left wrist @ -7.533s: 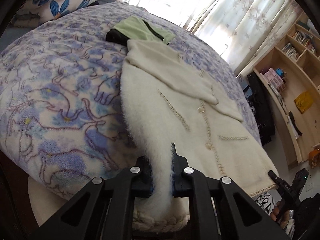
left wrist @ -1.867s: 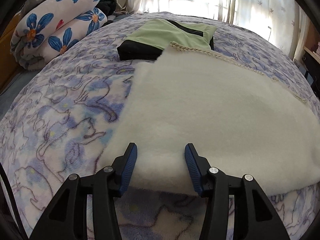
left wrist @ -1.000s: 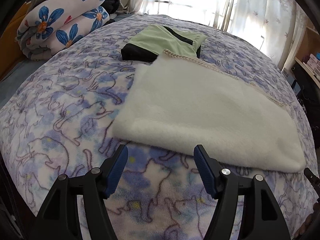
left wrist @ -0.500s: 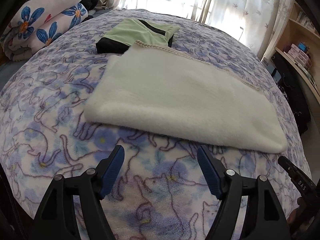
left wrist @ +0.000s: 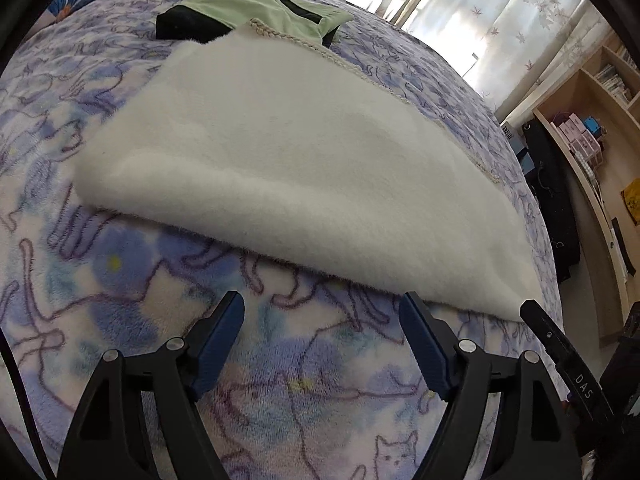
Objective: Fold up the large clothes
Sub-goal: 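Grasp the folded cardigan bundle corner with the left tool and lift it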
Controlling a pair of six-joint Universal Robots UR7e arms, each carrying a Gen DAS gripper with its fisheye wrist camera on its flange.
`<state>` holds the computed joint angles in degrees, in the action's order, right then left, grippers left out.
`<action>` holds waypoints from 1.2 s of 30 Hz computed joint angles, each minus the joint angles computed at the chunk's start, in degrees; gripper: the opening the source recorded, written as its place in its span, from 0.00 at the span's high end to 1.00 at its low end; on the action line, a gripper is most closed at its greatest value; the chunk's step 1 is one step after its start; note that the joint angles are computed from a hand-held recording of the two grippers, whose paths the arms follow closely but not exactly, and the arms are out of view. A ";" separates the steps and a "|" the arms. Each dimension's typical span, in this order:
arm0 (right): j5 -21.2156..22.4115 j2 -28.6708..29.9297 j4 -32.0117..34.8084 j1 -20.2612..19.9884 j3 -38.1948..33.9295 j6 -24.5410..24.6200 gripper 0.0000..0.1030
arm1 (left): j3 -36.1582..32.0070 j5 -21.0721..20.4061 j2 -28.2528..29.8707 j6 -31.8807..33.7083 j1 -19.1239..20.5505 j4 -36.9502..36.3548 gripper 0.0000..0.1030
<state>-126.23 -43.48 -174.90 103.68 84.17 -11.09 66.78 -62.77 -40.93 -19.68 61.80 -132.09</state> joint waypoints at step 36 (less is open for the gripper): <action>2.37 13.67 8.11 -3.17 -21.47 -5.40 0.78 | -24.28 18.51 17.45 16.61 -3.73 -12.99 0.77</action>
